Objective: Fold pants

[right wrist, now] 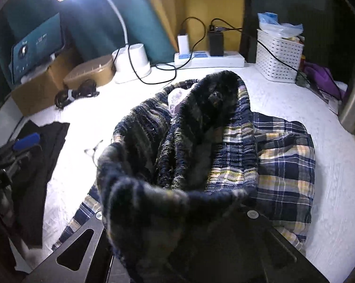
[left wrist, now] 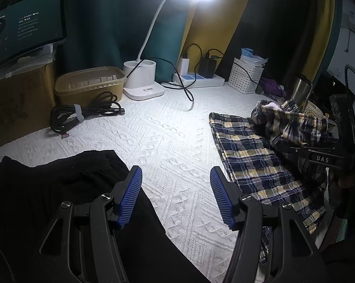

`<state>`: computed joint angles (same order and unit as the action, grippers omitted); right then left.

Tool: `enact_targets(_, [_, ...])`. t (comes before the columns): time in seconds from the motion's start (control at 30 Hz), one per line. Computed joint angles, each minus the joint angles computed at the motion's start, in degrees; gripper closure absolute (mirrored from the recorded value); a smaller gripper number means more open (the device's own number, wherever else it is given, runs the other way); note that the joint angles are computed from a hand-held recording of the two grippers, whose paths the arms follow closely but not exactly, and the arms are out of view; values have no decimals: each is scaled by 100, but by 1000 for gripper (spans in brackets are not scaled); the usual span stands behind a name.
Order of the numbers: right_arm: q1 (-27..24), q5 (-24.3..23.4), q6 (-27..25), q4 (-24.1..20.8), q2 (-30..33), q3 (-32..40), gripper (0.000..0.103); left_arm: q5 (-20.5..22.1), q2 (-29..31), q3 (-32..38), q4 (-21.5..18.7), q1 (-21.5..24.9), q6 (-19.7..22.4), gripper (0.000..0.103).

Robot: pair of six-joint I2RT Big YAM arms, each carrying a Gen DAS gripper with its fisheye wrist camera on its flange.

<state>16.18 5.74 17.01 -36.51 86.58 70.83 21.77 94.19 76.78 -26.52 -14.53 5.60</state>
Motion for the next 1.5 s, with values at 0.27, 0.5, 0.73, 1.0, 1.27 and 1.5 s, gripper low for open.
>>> enact_targets(0.27, [225, -271, -400, 69, 100, 109, 32, -74, -31, 2, -23, -2, -54, 43])
enact_targets(0.5, [289, -592, -438, 215, -32, 14, 31, -225, -145, -59, -49, -36, -82, 43])
enact_targets(0.73, [264, -764, -551, 641, -553, -368, 14, -404, -208, -3, -111, -225, -52, 43])
enact_targets(1.0, [-260, -410, -268, 871, -1213, -1011, 14, -336, -152, 257, -145, -666, 39, 30])
enact_targets(1.27, [-1080, -231, 27, 989, -1692, -1674, 14, -356, 434, 1021, -447, -1151, 468, 30])
enact_targets(1.5, [-1599, -384, -58, 1260, -1632, -1887, 14, -455, 1039, 1750, -892, -1382, 925, 30])
